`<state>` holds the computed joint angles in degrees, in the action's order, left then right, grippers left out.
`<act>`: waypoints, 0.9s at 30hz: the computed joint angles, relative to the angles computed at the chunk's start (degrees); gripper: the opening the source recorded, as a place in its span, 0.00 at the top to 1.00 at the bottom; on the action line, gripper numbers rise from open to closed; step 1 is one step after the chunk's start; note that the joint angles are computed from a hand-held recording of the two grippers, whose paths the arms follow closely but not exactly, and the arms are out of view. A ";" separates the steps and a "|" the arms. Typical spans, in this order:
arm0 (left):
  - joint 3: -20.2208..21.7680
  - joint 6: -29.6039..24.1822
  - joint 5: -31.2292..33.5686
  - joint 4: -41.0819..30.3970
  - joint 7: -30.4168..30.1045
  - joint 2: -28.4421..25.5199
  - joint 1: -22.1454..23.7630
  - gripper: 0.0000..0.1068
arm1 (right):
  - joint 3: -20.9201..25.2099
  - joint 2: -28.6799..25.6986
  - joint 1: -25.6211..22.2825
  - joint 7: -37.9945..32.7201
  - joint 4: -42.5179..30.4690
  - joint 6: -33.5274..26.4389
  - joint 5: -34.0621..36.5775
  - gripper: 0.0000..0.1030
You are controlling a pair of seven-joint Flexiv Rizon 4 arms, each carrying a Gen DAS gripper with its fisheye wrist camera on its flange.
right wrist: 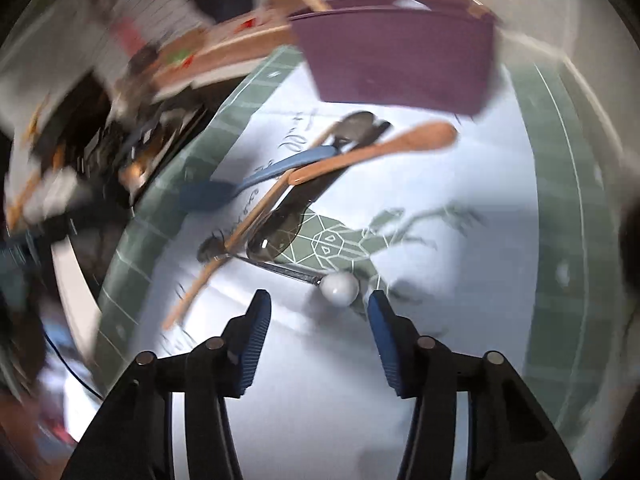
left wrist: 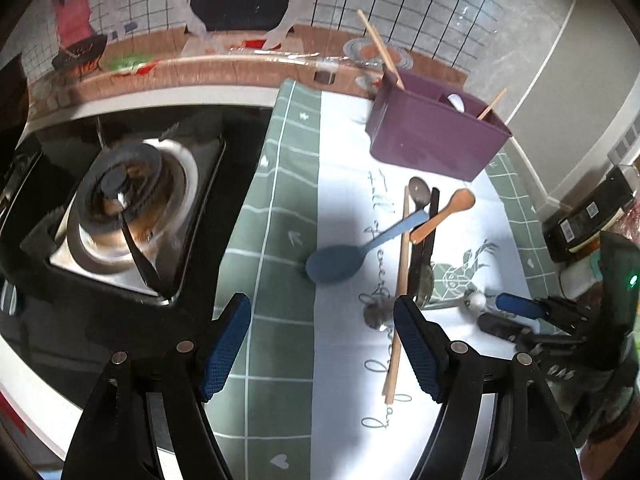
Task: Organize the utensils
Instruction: 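Move the right gripper down to the white-knob metal spoon while the left approaches the blue spoon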
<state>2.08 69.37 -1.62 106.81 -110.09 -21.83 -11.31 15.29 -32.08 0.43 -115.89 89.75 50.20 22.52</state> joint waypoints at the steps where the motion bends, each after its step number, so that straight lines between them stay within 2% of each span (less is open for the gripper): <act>1: 0.99 0.17 1.18 -0.11 -1.62 -0.21 -0.96 0.30 | -0.15 -0.04 0.00 2.19 -0.24 -0.55 0.88 0.59; 4: 3.07 0.88 4.38 -0.50 -5.33 -0.53 -2.75 0.30 | -0.91 -0.04 1.31 9.01 0.80 1.31 2.34 0.60; 7: 2.91 0.72 5.87 -0.97 -5.23 -0.81 -2.65 0.30 | -2.67 -0.53 4.43 16.55 2.80 6.48 -0.02 0.60; 12: 0.41 2.01 4.59 -0.77 0.85 -0.99 -0.28 0.30 | -3.79 -2.53 6.81 25.93 2.20 10.99 -5.02 0.60; 16: -3.71 3.88 -0.32 -0.98 9.60 -2.38 3.24 0.31 | -5.81 -3.61 9.69 32.18 2.97 14.70 -12.00 0.60; 18: -6.94 2.32 -4.28 -2.54 16.15 -3.97 5.48 0.32 | -6.08 -4.09 10.20 33.43 3.42 16.32 -15.11 0.61; 21: -6.97 -1.64 -5.69 -7.14 21.90 -6.76 4.70 0.35 | -3.42 -4.61 7.70 31.54 3.32 16.96 -16.73 0.68; 23: -6.85 -5.78 -5.87 -11.85 25.54 -9.45 4.02 0.36 | -1.78 -4.54 5.69 29.40 3.23 16.63 -16.61 0.81; 25: -6.01 -9.67 -5.77 -16.08 27.30 -11.83 3.01 0.41 | -2.00 -4.17 5.30 28.14 3.73 16.58 -17.65 0.86; 27: -5.00 -14.13 -5.07 -21.10 28.47 -14.65 1.95 0.52 | -1.53 -4.22 3.95 26.25 3.65 16.13 -17.63 0.86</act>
<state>-2.92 55.24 -6.68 85.71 -81.62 -36.48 -9.36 13.76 -36.30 4.38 -89.63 93.40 66.34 4.89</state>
